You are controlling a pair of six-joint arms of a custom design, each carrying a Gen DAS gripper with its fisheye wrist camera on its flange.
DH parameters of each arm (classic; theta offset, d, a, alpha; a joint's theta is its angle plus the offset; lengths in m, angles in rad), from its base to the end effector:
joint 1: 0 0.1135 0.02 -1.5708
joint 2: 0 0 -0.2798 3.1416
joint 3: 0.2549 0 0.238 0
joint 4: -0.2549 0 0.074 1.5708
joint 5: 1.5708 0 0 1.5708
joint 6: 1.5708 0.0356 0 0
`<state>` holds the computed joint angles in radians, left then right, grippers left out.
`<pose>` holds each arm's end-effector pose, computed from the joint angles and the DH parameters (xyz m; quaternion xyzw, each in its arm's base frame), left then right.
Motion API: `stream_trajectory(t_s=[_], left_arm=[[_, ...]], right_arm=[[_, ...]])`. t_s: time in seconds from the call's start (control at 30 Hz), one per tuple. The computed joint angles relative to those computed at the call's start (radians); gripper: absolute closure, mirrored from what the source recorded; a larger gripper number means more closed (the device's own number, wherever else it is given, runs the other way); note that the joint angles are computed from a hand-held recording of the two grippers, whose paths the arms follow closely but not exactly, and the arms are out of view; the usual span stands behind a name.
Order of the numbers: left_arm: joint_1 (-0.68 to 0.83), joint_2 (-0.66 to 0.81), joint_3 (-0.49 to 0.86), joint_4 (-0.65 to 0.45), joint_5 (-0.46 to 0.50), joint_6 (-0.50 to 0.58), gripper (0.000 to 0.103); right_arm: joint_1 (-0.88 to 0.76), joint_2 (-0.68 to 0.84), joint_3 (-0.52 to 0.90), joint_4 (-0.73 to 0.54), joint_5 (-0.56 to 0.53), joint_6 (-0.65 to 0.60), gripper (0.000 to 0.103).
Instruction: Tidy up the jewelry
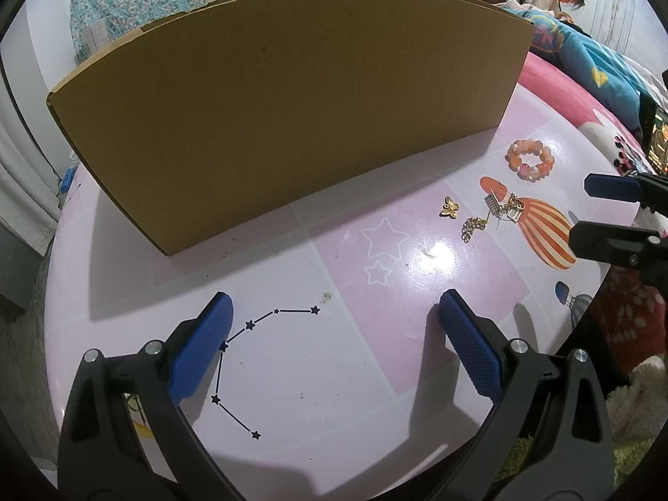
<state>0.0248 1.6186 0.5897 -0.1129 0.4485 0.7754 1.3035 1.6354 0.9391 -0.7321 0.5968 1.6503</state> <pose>0.2480 -0.0093 0.1302 0.3932 0.8690 -0.1193 0.2758 0.0901 0.2531 0.1886 0.1851 0.9355 0.0402 0.2983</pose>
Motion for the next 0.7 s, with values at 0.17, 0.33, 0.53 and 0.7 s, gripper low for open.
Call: stream_trajectory(t_s=[0.17,0.33,0.53,0.7], left_arm=[[0.008,-0.019,-0.024,0.030,0.017,-0.011,0.009],[0.031,-0.099,-0.054,-0.011,0.140,0.051,0.020],[-0.026,-0.115,-0.051,-0.085,0.192,0.092,0.052],[-0.137,-0.124,-0.072,-0.051,0.157,0.060,0.063]], right_arm=[[0.028,-0.027,-0.018,0.013,0.039,0.024,0.013],[0.033,-0.049,-0.054,0.066,0.057,0.024,0.023],[0.014,-0.079,-0.102,0.136,0.061,0.013,0.037],[0.011,-0.094,-0.126,0.156,0.070,0.018,0.041]])
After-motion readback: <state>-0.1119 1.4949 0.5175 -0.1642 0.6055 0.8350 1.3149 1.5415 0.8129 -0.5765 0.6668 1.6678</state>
